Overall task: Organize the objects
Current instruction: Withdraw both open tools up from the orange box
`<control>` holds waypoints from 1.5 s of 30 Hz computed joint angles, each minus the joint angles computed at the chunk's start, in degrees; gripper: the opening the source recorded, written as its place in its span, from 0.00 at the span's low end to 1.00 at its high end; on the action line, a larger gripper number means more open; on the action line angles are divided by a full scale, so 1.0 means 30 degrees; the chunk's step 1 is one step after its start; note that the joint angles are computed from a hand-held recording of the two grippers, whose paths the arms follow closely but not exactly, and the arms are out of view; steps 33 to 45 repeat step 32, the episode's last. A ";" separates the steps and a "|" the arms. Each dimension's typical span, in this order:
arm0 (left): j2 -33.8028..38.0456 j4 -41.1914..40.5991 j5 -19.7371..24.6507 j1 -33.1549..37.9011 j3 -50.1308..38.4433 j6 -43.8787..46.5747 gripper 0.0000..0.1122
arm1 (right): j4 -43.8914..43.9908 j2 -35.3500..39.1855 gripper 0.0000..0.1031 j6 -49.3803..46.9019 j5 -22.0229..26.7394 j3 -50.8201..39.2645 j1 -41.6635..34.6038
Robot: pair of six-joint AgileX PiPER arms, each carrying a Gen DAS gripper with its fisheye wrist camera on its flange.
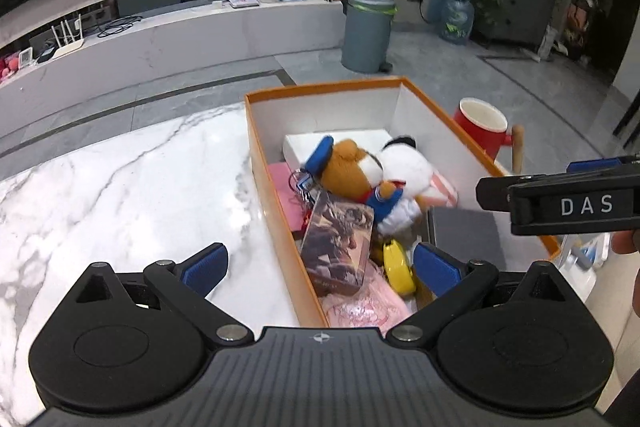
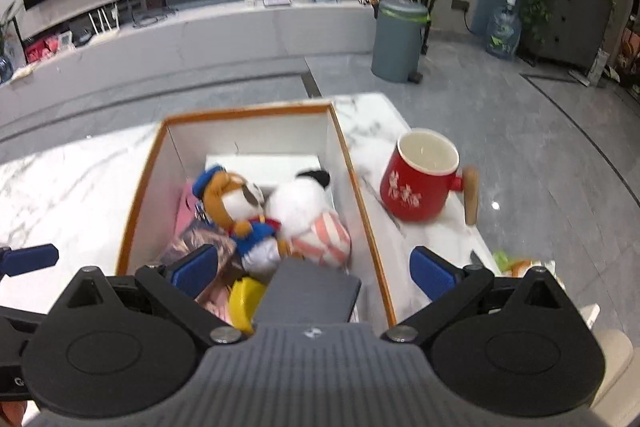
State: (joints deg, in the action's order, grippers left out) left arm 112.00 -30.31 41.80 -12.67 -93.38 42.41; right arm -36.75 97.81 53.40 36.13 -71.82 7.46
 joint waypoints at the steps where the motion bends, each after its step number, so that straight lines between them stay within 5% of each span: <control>1: -0.0064 0.0108 0.0017 -0.0079 0.0173 0.0020 0.92 | 0.0216 0.0151 0.99 -0.0217 0.0015 -0.0081 -0.0036; 45: -0.1140 -0.0811 -0.0767 -0.0299 0.1906 0.1437 0.92 | -0.1216 0.0248 0.99 0.0847 0.0436 0.0530 0.0445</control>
